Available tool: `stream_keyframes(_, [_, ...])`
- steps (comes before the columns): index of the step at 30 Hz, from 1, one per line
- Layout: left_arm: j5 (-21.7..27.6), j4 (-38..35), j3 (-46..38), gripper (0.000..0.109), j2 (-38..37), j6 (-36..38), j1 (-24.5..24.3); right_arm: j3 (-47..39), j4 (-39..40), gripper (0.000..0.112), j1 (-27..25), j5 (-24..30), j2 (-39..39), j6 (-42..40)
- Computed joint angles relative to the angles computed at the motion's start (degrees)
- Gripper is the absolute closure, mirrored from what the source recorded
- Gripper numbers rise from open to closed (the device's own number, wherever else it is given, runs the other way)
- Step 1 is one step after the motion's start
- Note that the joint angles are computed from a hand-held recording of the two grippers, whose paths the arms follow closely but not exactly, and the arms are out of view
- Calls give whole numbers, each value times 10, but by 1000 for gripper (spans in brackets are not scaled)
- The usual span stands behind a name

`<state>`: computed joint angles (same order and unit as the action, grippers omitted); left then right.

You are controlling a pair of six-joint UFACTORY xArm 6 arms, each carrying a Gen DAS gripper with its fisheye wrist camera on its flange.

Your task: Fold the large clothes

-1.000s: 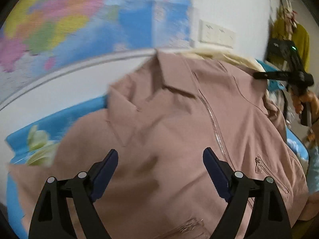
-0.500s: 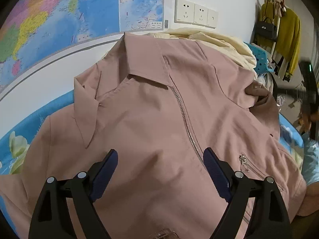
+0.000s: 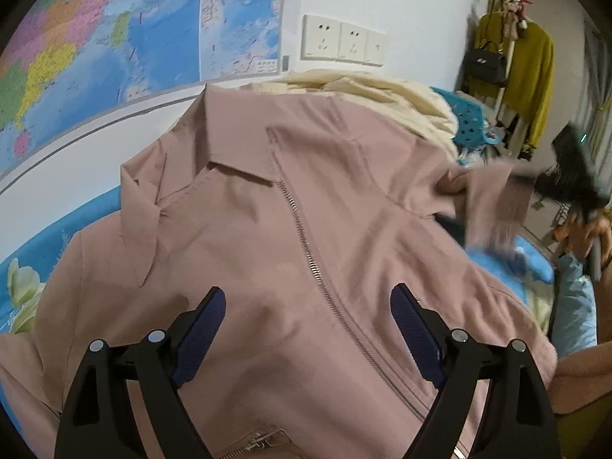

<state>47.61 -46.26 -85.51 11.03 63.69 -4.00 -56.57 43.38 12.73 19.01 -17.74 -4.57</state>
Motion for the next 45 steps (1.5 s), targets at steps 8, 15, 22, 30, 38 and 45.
stream_keyframes(8, [136, -95, -41, 24, 5, 26, 46, -181, 131, 107, 87, 66, 71, -202])
stream_keyframes(15, [244, -175, -36, 22, -2, 63, 121, -421, 171, 106, 136, 196, 308, -246])
stream_keyframes(22, [202, -140, -11, 20, -12, 64, 155, -630, 97, 102, 154, 285, 512, -133])
stream_keyframes(30, [139, -30, 6, 14, 11, 42, 100, -640, -24, 49, 151, 360, 506, -45])
stream_keyframes(38, [125, -1, -5, 33, 22, 44, 72, -412, -220, 46, 105, 170, 307, 35])
stream_keyframes(45, [138, 28, -5, 106, 20, 38, 67, -509, -350, 50, 55, 261, 406, 156])
